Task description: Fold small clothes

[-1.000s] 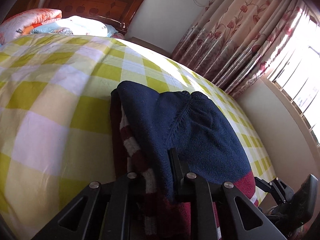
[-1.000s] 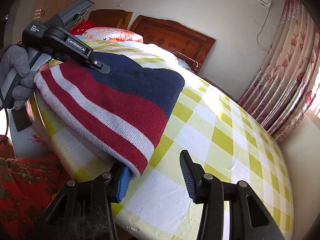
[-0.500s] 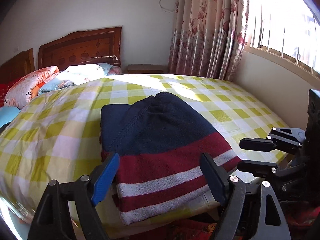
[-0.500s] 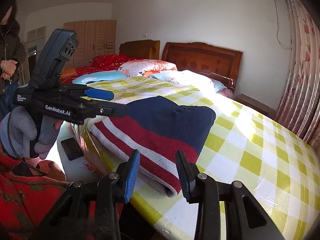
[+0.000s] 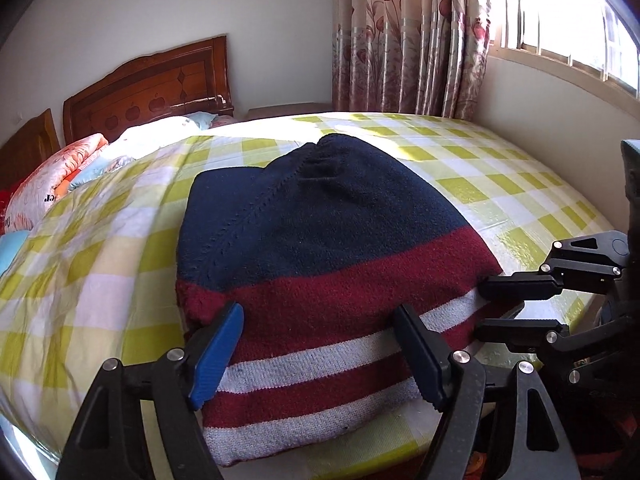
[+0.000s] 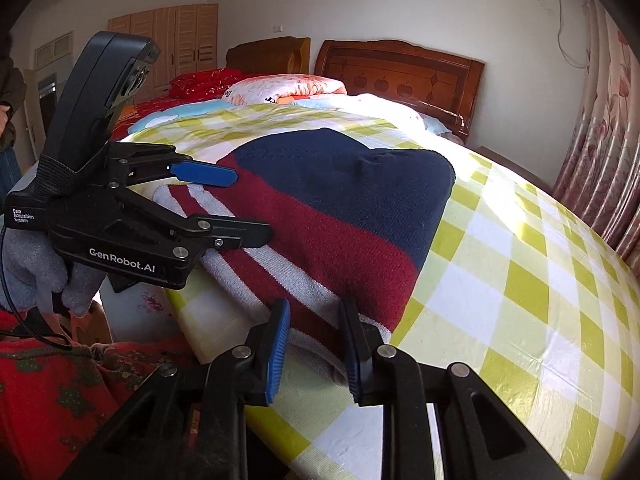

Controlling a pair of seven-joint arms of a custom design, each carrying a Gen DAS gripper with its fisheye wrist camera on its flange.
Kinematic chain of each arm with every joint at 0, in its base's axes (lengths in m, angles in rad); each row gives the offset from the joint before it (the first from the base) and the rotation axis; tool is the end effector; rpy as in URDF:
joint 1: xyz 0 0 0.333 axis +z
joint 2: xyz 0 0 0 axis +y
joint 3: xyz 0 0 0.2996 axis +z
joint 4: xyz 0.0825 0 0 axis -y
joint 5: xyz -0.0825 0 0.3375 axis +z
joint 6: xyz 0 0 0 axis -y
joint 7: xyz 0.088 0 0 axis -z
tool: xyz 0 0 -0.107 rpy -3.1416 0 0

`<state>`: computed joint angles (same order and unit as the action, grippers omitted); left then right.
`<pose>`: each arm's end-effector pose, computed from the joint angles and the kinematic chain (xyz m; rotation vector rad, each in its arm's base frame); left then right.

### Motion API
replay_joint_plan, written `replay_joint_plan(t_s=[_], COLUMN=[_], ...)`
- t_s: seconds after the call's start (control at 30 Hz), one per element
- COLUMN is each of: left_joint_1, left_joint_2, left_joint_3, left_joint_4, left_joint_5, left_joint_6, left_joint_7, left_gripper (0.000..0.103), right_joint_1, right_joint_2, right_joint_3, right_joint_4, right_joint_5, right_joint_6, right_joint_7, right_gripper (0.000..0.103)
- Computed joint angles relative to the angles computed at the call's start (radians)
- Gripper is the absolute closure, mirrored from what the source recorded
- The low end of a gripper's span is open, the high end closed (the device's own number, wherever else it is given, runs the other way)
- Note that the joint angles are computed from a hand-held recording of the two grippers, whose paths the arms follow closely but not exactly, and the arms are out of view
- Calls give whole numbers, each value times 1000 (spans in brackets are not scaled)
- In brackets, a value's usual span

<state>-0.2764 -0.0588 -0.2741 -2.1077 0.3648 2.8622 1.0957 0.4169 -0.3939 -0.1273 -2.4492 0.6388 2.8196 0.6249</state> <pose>0.4478 -0.3015 0.5406 -1.4057 2.0985 -0.9387 0.4242 0.0899 0.5292 -2.1299 0.9996 -0.5437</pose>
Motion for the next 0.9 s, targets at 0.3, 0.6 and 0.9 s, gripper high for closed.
replay_joint_plan(t_s=[0.3,0.6,0.9], left_joint_1=[-9,-39,-40], left_joint_2=[131,174,199], left_joint_3=[29,55,55], left_joint_4=[260,290,310], left_joint_5=[-206,-64,-52], left_joint_6=[-137,-181,-214], left_joint_7=[172,50,55], left_gripper=[0,0,0], right_joint_1=[38,-102,-217], right_joint_2=[108,272,472], right_joint_3=[-46,24,128], right_joint_4=[202,385,604], right_joint_5=[77,61,-84], right_joint_6=[-5,-149,-205], right_joint_7=[-85,-34,128], right_gripper=[79,81,81])
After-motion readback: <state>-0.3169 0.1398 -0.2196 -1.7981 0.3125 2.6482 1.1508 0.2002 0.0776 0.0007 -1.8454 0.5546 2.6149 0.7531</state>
